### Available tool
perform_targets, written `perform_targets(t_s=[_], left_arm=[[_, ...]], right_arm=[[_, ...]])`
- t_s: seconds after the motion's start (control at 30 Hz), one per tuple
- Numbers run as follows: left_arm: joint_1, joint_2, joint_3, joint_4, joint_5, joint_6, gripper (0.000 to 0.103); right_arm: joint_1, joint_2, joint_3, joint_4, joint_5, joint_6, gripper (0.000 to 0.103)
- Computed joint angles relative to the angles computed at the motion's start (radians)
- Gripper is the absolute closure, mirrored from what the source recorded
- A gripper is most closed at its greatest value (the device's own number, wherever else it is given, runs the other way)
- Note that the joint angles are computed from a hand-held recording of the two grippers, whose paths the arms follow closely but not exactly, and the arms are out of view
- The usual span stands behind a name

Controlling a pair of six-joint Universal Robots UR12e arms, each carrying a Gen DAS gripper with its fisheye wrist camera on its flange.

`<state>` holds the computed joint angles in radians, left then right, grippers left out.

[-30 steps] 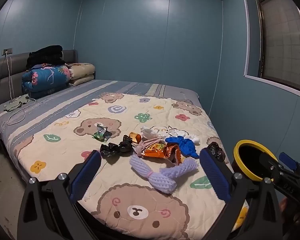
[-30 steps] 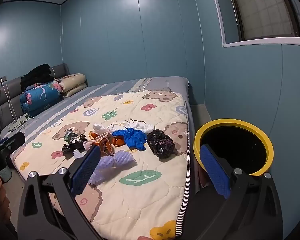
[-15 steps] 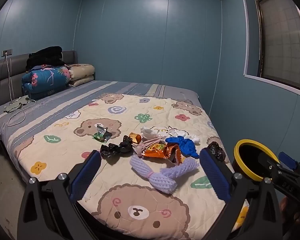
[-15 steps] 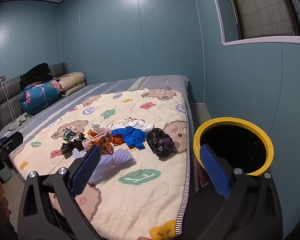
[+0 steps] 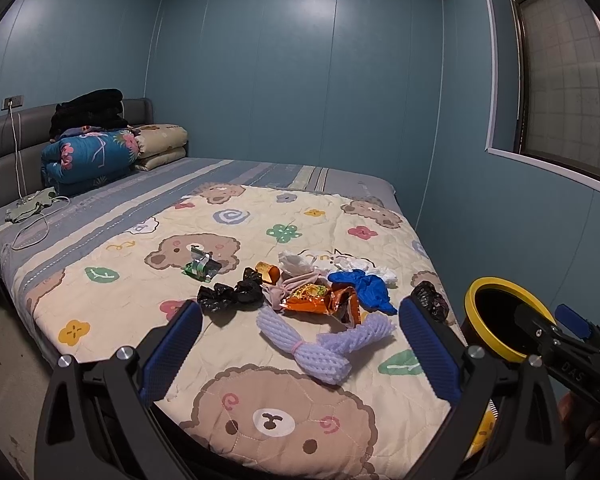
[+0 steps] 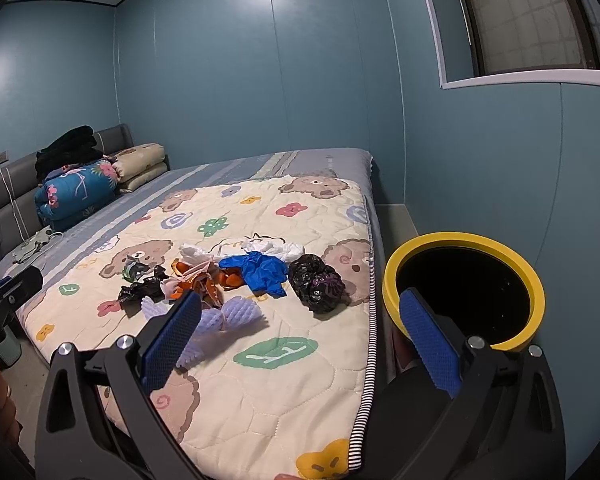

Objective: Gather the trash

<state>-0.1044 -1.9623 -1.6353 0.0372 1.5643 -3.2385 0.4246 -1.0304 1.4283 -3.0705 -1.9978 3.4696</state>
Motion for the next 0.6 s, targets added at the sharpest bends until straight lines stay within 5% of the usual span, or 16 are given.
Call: perform_targets(t_s=[0.6], left_arm=[[0.000, -0.003, -0.002, -0.003, -0.005, -0.005, 0.008]], right_arm=[[0.000, -0.002, -0.001, 0.015, -0.004, 0.011, 0.008]])
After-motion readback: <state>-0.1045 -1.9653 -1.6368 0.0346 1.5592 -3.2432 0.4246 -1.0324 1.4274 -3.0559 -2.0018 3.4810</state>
